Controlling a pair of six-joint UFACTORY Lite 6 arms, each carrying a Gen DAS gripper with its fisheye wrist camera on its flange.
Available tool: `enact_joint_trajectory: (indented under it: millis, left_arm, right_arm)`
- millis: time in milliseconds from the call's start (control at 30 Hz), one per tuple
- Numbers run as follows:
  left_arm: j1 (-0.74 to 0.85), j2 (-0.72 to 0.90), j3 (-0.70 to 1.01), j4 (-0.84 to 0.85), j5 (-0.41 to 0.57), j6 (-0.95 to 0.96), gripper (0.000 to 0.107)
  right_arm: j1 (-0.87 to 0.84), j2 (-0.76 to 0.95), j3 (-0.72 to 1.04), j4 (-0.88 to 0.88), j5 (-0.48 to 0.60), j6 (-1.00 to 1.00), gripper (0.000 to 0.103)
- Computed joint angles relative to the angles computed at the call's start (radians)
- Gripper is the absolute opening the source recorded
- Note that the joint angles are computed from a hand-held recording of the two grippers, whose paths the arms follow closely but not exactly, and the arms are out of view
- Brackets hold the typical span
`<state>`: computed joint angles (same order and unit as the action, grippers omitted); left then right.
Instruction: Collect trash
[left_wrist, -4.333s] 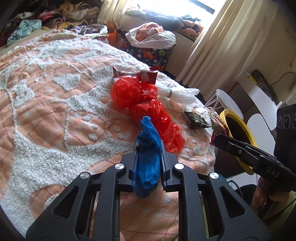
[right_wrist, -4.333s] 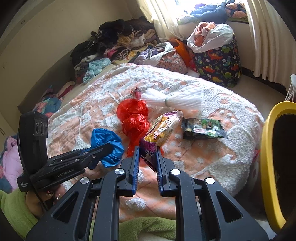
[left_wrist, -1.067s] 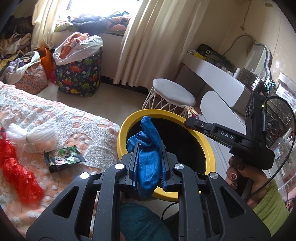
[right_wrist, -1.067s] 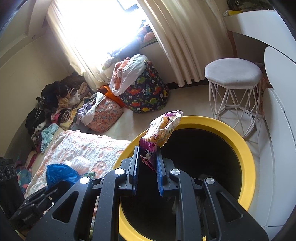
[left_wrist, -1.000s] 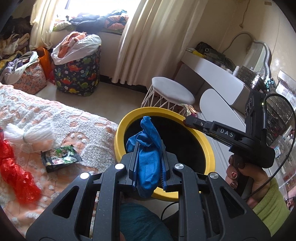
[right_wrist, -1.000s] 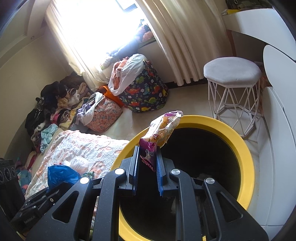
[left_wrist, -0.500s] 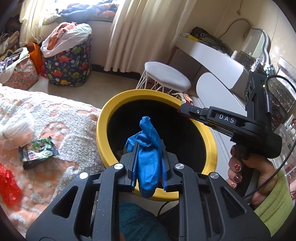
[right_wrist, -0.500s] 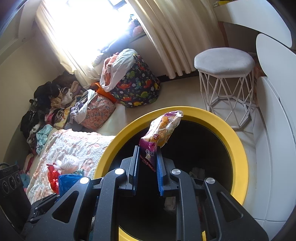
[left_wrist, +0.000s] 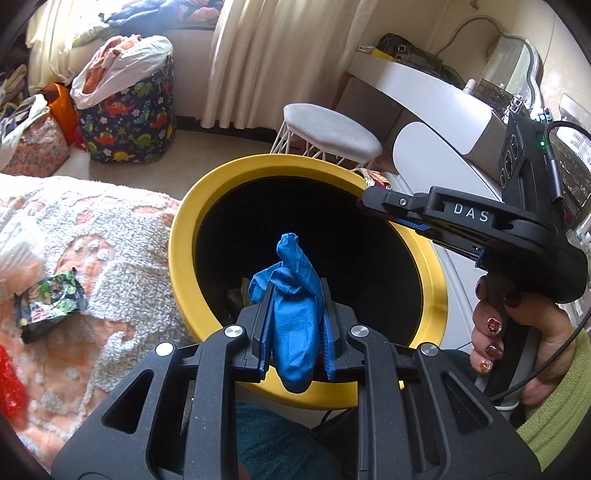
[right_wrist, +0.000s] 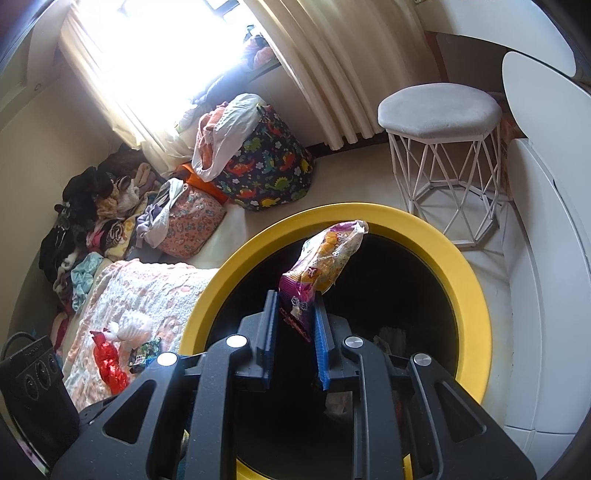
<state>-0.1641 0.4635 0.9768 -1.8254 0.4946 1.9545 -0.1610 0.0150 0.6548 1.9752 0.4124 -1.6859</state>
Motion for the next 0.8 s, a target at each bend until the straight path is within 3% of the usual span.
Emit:
enact_joint_trajectory:
  millis: [100,200,367,400,500,800]
  left_arm:
    - [-0.003,0.005,0.003,-0.011,0.008,0.019,0.022]
    - [-0.003,-0.001,-0.006,-0.034,0.012,0.048,0.041]
    - [-0.008,-0.06,-0.07,-0.167,0.0,0.171,0.087]
    - [-0.004,-0.076,-0.084,-0.182,-0.003,0.185,0.091]
    - [0.011,-0.105,-0.11,-0.236,-0.013,0.217,0.092]
    - [0.072,-0.206,-0.187,-0.358,-0.014,0.315,0.092]
  right_arm:
    - [-0.002,0.002,-0.003,0.018,0.001,-0.01,0.03]
    - [0.006,-0.011,-0.015,0.049,-0.009,-0.028,0.037]
    - [0.003,-0.028,-0.026,0.078,-0.017,-0.049,0.049]
    - [0.004,-0.033,-0.028,0.084,-0.018,-0.054,0.051]
    - [0.016,-0.046,-0.031,0.117,-0.033,-0.086,0.06]
    - [0.074,-0.091,-0.038,0.242,-0.077,-0.211,0.065]
